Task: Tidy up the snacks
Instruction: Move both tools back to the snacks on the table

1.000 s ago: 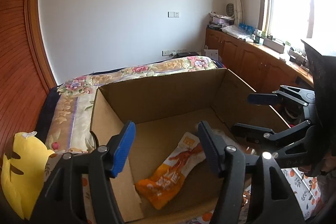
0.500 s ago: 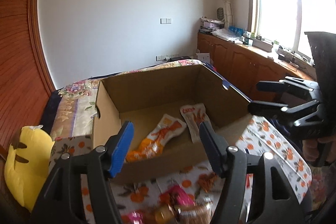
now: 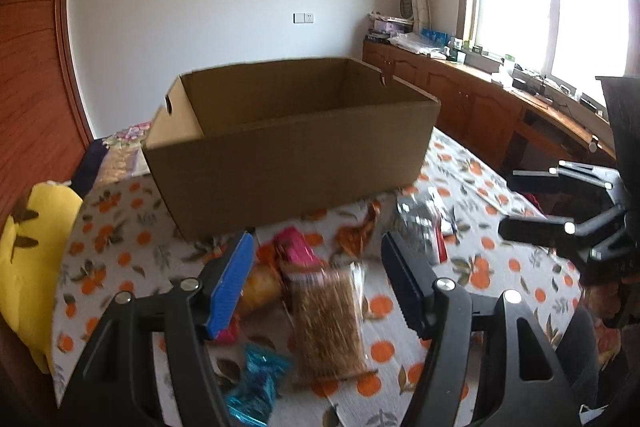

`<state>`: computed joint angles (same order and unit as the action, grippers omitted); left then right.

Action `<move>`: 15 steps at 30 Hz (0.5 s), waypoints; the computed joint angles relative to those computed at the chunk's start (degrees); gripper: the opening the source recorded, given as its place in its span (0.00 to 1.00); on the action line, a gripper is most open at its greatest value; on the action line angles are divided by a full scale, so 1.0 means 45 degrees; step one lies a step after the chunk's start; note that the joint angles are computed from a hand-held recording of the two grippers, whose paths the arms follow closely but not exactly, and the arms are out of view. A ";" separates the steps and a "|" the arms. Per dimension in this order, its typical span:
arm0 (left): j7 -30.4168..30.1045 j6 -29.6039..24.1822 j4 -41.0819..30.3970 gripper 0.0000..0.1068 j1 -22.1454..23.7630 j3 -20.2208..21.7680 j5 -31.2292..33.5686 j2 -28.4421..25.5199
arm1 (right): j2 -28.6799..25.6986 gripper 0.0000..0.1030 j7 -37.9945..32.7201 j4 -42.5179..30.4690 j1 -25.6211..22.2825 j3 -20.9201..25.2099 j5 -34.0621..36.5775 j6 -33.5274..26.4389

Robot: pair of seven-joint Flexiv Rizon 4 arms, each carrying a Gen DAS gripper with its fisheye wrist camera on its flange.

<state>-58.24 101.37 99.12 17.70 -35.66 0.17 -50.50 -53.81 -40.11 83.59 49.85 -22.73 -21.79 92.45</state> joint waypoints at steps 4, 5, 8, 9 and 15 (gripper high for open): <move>-0.0170 0.0214 0.0242 0.63 -0.0235 0.0368 0.0048 -0.0153 | -0.0217 0.74 0.0243 0.0483 0.0253 0.0110 0.0441 0.0424; -0.0216 0.0173 0.0269 0.63 -0.0311 0.0470 0.0037 -0.0176 | -0.0267 0.74 0.0240 0.0543 0.0247 0.0214 0.0547 0.0482; -0.0325 -0.0028 0.0338 0.63 -0.0450 0.0646 -0.0058 -0.0243 | -0.0378 0.74 0.0171 0.0656 0.0195 0.0503 0.0791 0.0547; -0.0347 -0.0108 0.0330 0.63 -0.0464 0.0666 -0.0114 -0.0271 | -0.0402 0.74 0.0140 0.0667 0.0184 0.0589 0.0853 0.0558; -0.0458 -0.0504 0.0188 0.63 -0.1036 0.1235 -0.0605 -0.0237 | -0.0586 0.74 -0.0204 0.0569 0.0097 0.1053 0.0907 0.0425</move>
